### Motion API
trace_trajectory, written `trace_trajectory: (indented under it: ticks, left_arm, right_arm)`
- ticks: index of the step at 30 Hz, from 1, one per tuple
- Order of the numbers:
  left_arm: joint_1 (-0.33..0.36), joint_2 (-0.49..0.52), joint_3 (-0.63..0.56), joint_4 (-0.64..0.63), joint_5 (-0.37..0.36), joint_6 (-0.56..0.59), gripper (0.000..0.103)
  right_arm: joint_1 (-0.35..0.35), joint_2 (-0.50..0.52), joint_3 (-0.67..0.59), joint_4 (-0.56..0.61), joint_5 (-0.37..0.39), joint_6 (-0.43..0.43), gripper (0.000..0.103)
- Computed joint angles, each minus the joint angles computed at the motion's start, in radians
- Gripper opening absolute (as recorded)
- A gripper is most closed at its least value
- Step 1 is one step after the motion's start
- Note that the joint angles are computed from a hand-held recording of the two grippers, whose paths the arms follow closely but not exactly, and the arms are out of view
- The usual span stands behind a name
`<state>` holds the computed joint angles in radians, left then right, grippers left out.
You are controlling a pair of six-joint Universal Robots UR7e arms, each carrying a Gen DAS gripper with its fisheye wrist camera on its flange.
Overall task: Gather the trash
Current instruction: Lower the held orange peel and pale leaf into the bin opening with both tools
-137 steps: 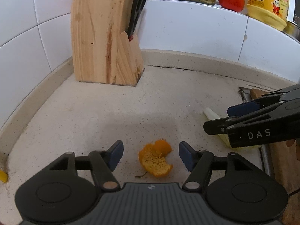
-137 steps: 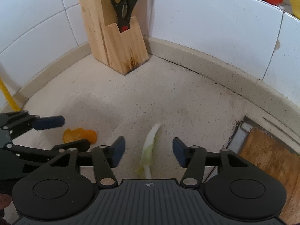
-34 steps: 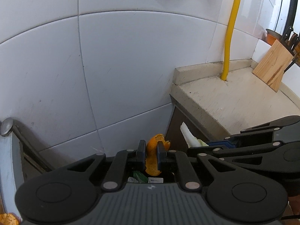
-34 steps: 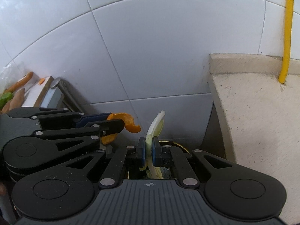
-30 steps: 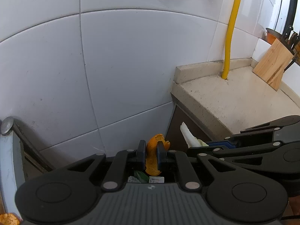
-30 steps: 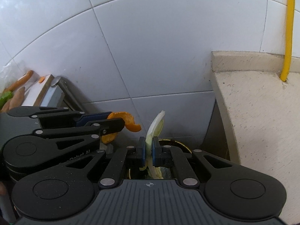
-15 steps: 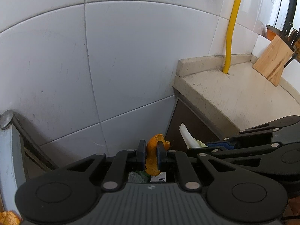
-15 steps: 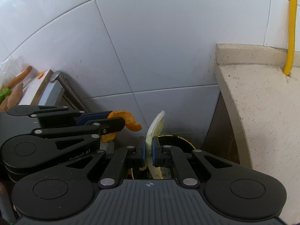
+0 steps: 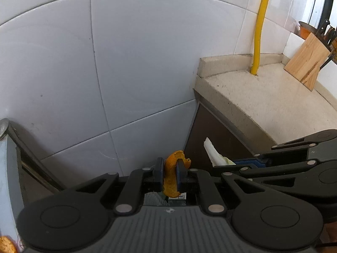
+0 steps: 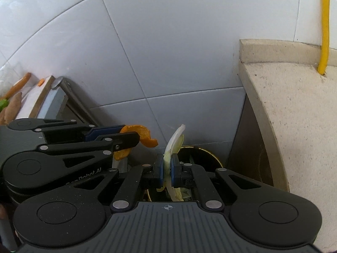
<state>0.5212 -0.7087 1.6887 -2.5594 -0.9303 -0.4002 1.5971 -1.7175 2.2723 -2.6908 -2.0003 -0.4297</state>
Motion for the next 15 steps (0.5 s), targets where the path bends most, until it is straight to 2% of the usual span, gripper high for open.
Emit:
trace_trajectory:
  ticks: [15]
  left_arm:
    - [0.013, 0.017, -0.022, 0.031, -0.011, 0.006, 0.008]
  right_arm:
    - [-0.023, 0.013, 0.001, -0.001, 0.001, 0.011, 0.009]
